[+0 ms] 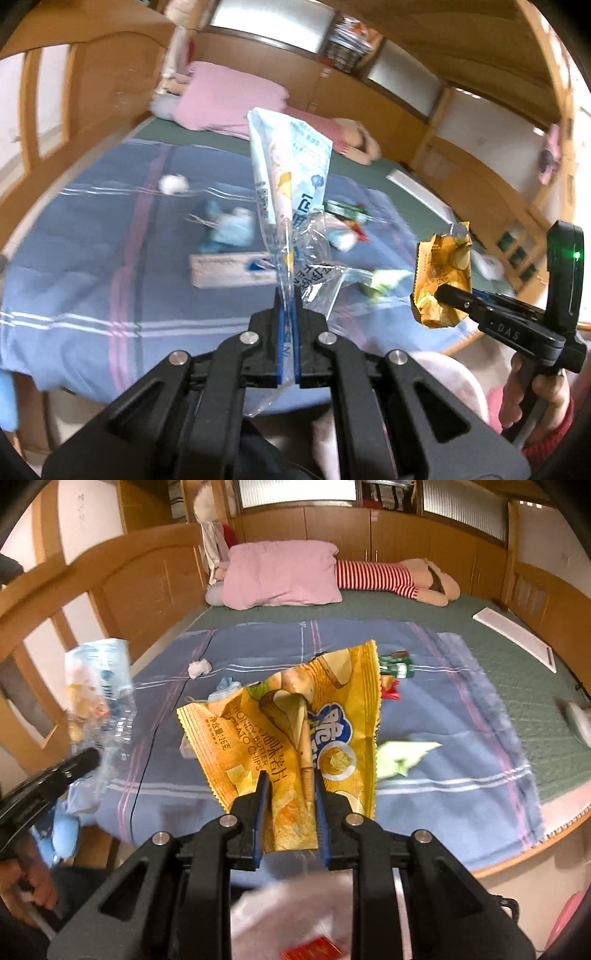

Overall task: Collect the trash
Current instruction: 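Carry the wrapper and chip bag to the white bin and release both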

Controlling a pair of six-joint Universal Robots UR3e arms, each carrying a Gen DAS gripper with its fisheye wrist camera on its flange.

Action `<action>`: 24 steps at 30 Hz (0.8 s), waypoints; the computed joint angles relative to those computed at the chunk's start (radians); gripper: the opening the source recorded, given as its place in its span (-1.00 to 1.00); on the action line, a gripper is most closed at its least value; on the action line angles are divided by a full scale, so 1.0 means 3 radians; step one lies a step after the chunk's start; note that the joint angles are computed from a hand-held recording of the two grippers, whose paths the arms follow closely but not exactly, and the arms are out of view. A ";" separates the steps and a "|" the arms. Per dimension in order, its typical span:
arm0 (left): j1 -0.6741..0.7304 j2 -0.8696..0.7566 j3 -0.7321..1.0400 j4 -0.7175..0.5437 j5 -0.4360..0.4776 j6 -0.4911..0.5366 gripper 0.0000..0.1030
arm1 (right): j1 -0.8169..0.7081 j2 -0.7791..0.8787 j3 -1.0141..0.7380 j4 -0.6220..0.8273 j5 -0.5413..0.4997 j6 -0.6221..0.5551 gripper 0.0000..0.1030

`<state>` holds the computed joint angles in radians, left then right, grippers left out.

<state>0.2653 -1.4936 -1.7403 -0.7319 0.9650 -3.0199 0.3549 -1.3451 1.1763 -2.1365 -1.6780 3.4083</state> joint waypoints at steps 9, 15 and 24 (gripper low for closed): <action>-0.0393 0.0235 -0.0125 -0.0302 0.0025 0.0099 -0.92 | -0.0649 -0.1652 0.1787 0.0548 0.0638 -0.0332 -0.49; -0.0754 0.0230 -0.0147 -0.0501 0.0140 0.0259 -0.91 | -0.0667 -0.2037 0.1960 0.0488 0.0173 -0.0371 0.71; -0.1479 -0.0105 0.0037 -0.1093 0.0248 0.1081 0.71 | -0.2103 -0.2959 0.2172 0.0588 0.0866 -0.0338 0.77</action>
<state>-0.1784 -1.5251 -1.7292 -1.0596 1.0394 -2.6955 -0.2761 -2.2328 1.8278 -1.9601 -1.4183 3.3071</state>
